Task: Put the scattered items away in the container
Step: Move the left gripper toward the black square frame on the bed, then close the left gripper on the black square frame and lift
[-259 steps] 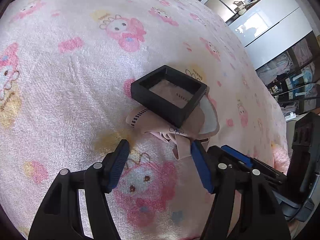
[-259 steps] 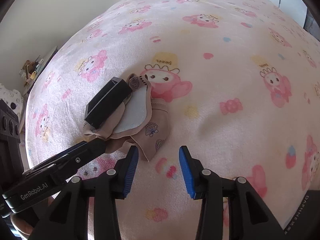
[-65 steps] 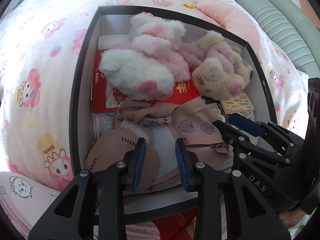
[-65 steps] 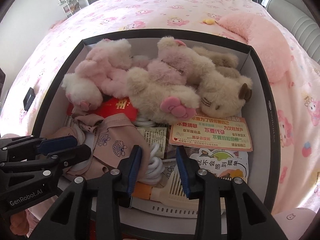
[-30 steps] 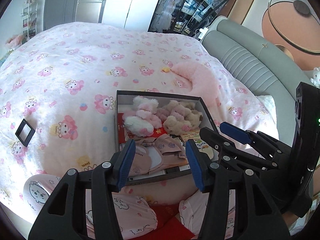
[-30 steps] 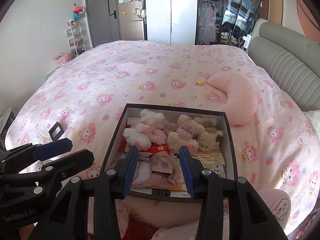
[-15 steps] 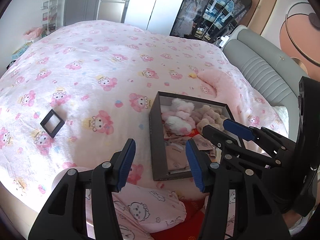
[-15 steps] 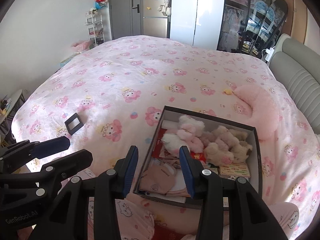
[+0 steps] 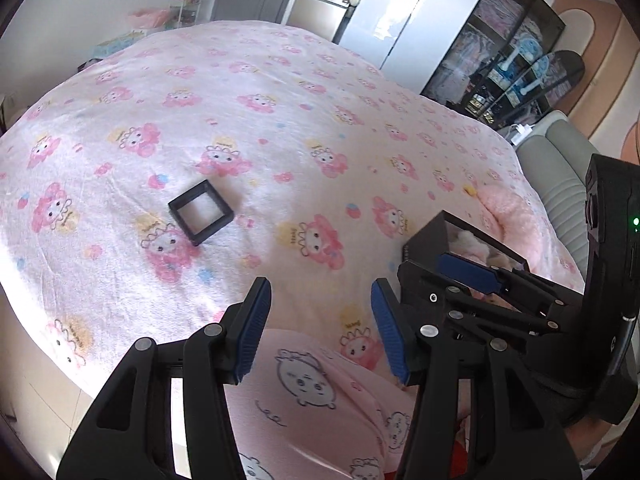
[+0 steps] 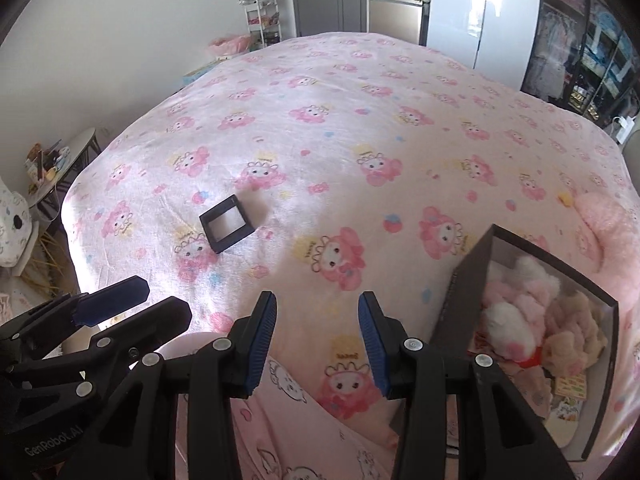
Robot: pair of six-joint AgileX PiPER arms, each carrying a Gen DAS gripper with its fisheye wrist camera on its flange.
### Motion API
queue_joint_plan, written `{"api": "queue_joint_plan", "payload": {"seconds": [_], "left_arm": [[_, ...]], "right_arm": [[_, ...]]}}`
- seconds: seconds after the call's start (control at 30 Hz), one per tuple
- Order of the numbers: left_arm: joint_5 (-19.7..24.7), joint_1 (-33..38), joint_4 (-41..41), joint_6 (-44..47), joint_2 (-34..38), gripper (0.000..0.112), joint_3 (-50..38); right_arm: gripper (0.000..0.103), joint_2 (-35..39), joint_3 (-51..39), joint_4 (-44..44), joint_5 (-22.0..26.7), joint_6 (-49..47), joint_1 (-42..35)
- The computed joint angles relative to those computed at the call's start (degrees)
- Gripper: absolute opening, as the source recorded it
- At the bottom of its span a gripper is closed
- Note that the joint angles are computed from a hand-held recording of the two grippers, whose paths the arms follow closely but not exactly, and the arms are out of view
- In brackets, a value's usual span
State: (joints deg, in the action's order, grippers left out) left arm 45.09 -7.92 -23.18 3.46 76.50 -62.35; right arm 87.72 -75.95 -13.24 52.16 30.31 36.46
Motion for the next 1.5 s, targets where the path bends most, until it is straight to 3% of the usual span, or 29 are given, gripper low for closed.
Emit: {"api": "queue_joint_plan", "payload": {"seconds": [0.2,0.33,0.63,0.77,0.9,1.03,1.13,1.27,1.37,1.5], "left_arm": [[-2.3,8.5,-8.6,10.2,7.8,0.054,0.1],[-5.4,11.6,-10.0,11.4,15.5,0.051,-2.0],[-5.2,17.9,-19.6,16.5,33.7,0.028,-11.5],[-4.8,18.5,-22.5,17.3,39.1,0.026,-15.6],[-3.1,18.1,-21.4,15.0,42.1,0.017,-19.0],[-2.4,17.0,-20.2,15.6,38.9,0.016,-17.5],[0.6,15.9,-19.0,16.2,36.2,0.017,-16.5],[5.4,12.3,-15.4,17.5,34.5,0.030,-15.9],[6.1,11.0,-15.5,18.0,34.7,0.032,-14.7],[4.5,10.1,-13.2,14.3,36.7,0.032,-15.6]], "right_arm": [[0.038,12.9,-9.2,6.4,-1.6,-7.2,-1.4],[0.038,22.7,-17.9,9.3,-2.1,-11.9,-2.8],[0.038,42.2,-40.4,17.1,2.3,-20.3,-5.0],[0.037,50.3,-50.7,20.9,5.6,-21.7,-6.5],[0.017,56.6,-59.3,30.5,11.4,-25.0,-8.9],[0.015,49.2,-46.6,30.1,5.5,-27.1,-8.3],[0.014,41.7,-35.3,31.4,2.4,-28.1,-8.9],[0.015,34.1,-23.1,32.5,2.4,-27.1,-9.9],[0.016,32.3,-18.3,34.0,3.6,-28.4,-10.7],[0.016,32.6,-16.9,33.3,1.0,-27.8,-10.9]]}}
